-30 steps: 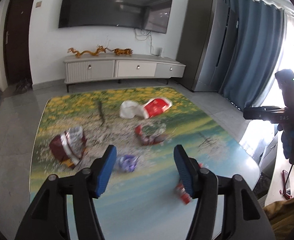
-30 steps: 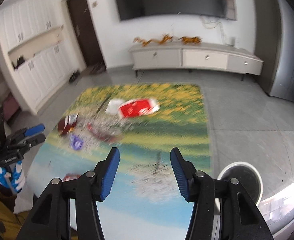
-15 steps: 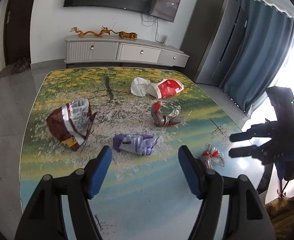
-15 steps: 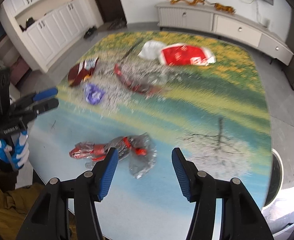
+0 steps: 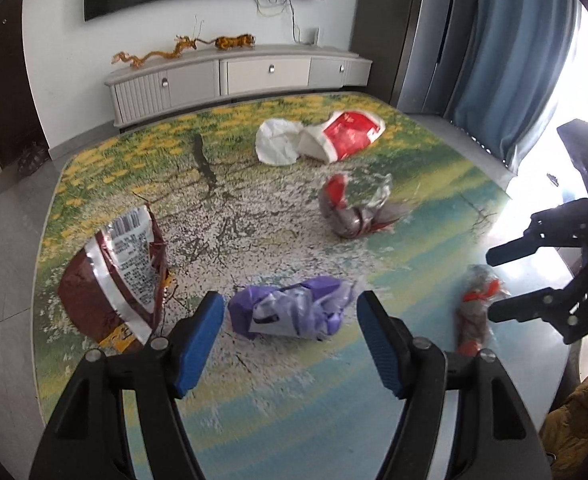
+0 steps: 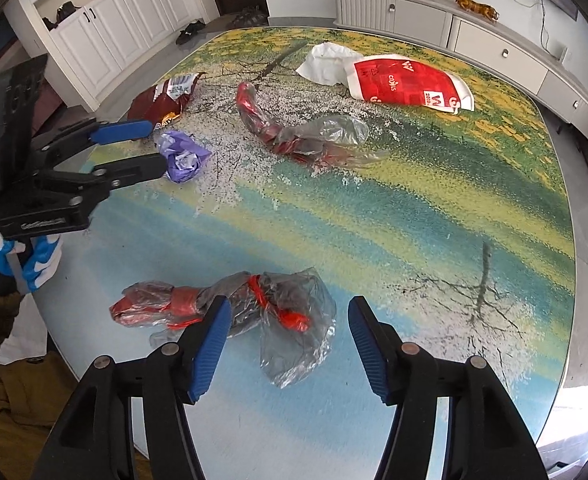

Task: Collect trash
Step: 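Move both tools back to the table, right tool toward the clear red-trimmed wrapper, then grasp the purple bag with the left tool while the right tool grasps the clear red-trimmed wrapper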

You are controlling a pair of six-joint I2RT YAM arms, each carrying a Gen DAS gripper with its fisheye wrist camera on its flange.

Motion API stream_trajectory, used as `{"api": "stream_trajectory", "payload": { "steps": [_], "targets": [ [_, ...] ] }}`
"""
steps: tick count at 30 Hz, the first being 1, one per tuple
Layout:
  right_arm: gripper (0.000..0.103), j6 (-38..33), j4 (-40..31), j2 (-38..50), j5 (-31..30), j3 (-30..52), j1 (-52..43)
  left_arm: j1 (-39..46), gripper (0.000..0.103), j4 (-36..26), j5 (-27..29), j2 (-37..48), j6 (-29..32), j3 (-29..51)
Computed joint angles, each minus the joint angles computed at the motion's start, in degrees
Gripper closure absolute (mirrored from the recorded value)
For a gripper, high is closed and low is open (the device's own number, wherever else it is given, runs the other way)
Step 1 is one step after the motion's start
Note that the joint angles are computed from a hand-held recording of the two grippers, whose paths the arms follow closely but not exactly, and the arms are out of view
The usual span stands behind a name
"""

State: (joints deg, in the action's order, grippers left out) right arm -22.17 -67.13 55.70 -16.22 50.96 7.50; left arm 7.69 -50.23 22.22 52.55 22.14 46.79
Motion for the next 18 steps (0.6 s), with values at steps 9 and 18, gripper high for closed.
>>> {"api": "stream_trajectory", "payload": {
  "steps": [9,18],
  "targets": [
    [0.044,-0.8,0.9,2.4,-0.6,0.1,-0.5,1.8,0.036,0.8,3.9,4.0,-0.4,-0.1],
    [0.064,-2.5,1.3,2.8,-1.9,-0.1,-0.7,1.7,0.045,1.3,4.4,3.4,-1.1,-1.4]
  ]
}}
